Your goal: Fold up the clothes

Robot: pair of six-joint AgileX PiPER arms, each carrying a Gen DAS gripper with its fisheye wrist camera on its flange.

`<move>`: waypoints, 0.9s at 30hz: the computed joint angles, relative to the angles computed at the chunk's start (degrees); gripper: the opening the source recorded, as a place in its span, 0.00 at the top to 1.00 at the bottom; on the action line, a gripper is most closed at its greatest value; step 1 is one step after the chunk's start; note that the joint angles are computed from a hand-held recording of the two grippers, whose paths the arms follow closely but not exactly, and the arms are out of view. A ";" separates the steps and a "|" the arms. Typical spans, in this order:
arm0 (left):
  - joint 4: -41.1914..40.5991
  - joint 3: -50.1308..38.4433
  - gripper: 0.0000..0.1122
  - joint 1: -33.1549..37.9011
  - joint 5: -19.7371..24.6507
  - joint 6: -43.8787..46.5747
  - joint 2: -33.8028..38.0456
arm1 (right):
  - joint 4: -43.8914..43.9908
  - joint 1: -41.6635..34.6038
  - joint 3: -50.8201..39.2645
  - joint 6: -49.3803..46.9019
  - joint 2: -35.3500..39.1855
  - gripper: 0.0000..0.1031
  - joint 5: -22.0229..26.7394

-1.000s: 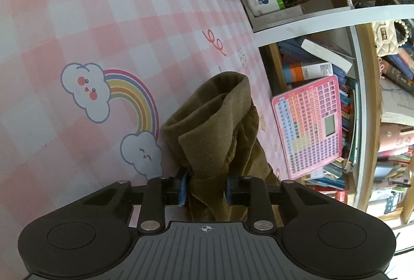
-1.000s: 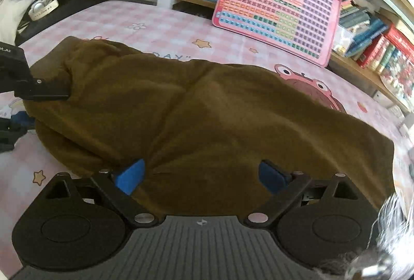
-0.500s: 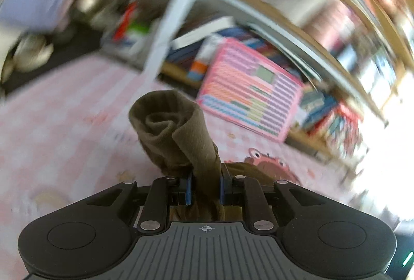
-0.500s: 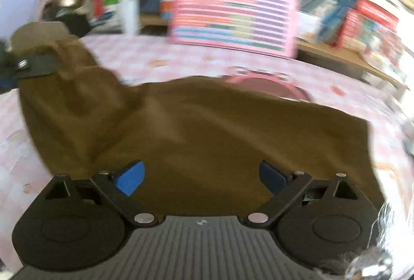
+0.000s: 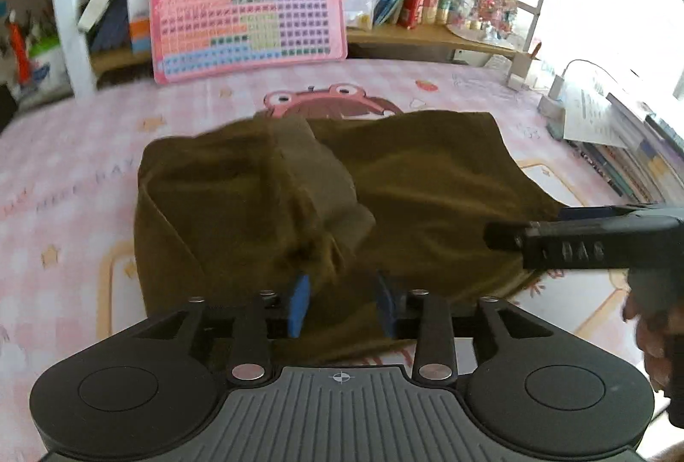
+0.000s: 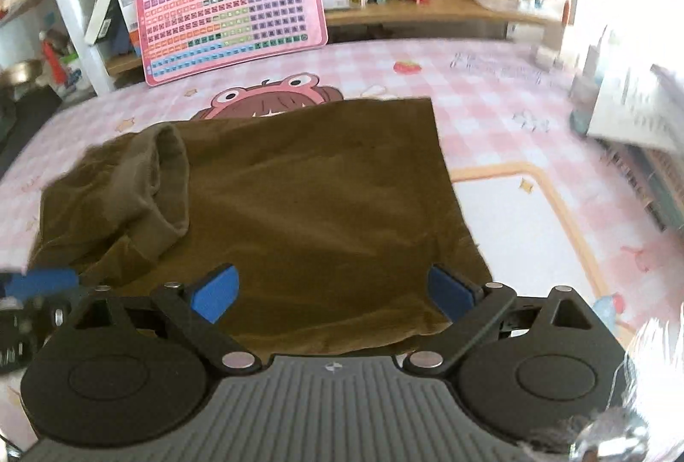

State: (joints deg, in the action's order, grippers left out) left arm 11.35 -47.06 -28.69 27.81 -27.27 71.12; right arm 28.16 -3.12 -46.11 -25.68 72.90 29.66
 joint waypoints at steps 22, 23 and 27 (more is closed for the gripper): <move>10.22 9.40 0.51 9.18 13.45 -25.06 -19.92 | 33.88 1.35 -27.20 9.49 31.25 0.75 28.60; 9.29 9.43 0.51 10.20 13.11 -23.68 -20.04 | 35.84 0.76 -26.70 8.13 30.01 0.79 30.52; 2.60 9.48 0.51 15.92 10.34 -14.90 -19.16 | 48.71 -3.43 -20.47 1.22 25.10 0.81 36.44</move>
